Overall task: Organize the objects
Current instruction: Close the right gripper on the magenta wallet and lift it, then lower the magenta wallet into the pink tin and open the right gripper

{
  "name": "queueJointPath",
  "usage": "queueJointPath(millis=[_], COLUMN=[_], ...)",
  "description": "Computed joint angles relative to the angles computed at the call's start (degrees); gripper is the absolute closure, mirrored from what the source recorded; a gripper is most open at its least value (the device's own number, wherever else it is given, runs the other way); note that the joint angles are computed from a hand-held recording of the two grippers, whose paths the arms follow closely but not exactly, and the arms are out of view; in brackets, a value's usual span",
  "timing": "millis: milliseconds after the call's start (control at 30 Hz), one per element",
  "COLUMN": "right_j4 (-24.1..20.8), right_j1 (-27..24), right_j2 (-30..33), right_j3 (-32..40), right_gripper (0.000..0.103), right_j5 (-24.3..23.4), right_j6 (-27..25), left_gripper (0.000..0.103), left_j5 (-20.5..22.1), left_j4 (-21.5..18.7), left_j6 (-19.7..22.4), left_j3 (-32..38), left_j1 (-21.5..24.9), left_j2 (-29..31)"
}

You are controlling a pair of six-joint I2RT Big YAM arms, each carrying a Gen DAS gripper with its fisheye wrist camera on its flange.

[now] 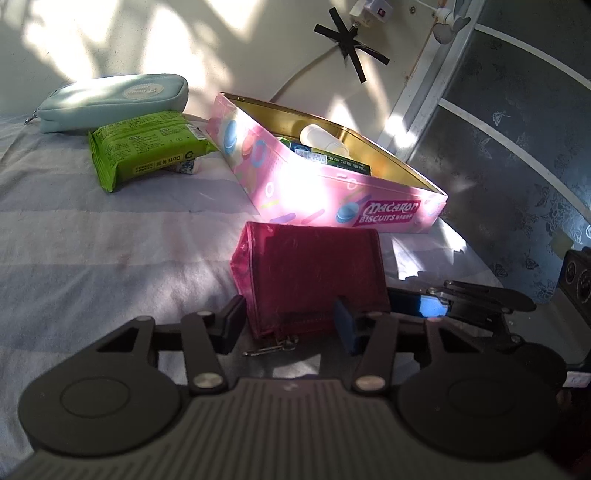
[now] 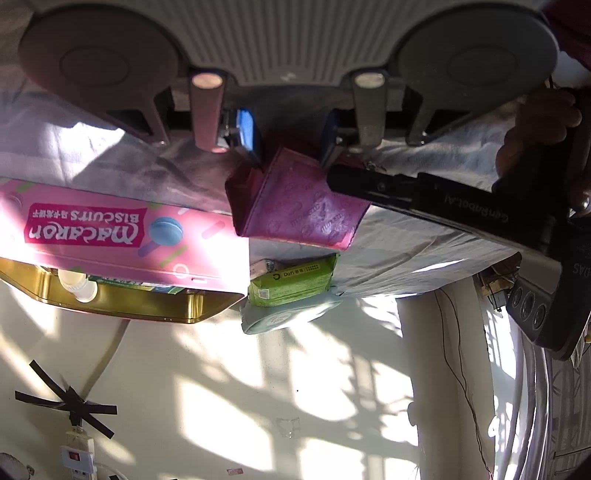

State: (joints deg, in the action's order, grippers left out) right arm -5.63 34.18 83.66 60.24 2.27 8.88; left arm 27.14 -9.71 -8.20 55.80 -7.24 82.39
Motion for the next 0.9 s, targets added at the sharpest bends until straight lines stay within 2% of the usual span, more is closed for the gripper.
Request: queueJointPath(millis=[100, 267, 500, 567, 667, 767, 833, 900], right_j4=[2.6, 6.6, 11.0, 11.6, 10.9, 10.6, 6.2, 2.8], right_j1=[0.0, 0.0, -3.2, -4.6, -6.7, -8.6, -9.1, -9.1], right_j2=[-1.2, -2.3, -0.2, 1.0, 3.0, 6.1, 10.4, 14.2], right_j3=[-0.6, 0.0, 2.7, 3.7, 5.6, 8.5, 13.9, 18.1], right_gripper=[0.071, 0.071, 0.070, 0.070, 0.070, 0.069, 0.067, 0.066], right_j5=[-0.5, 1.4, 5.1, 6.1, 7.5, 8.5, 12.9, 17.8], right_j6=[0.2, -2.6, -5.8, -6.0, -5.2, -3.4, -2.0, -2.0], left_gripper=[0.049, 0.049, 0.049, 0.050, 0.051, 0.048, 0.047, 0.047], left_j5=[-0.1, -2.4, -4.0, -2.9, -4.8, -10.6, -15.2, -17.9], left_j4=[1.7, 4.0, 3.5, 2.5, 2.2, 0.8, -2.8, -6.0], left_j6=[-1.3, -0.4, 1.8, 1.3, 1.5, 4.3, 5.2, 3.9], left_j3=[-0.5, 1.2, 11.5, 15.0, 19.6, 25.2, 29.8, 31.7], left_j1=[0.3, -0.7, -3.7, -4.4, -6.2, -8.3, -9.3, -9.5], left_j2=[-1.7, -3.3, 3.7, 6.4, 10.3, 15.2, 18.8, 20.0])
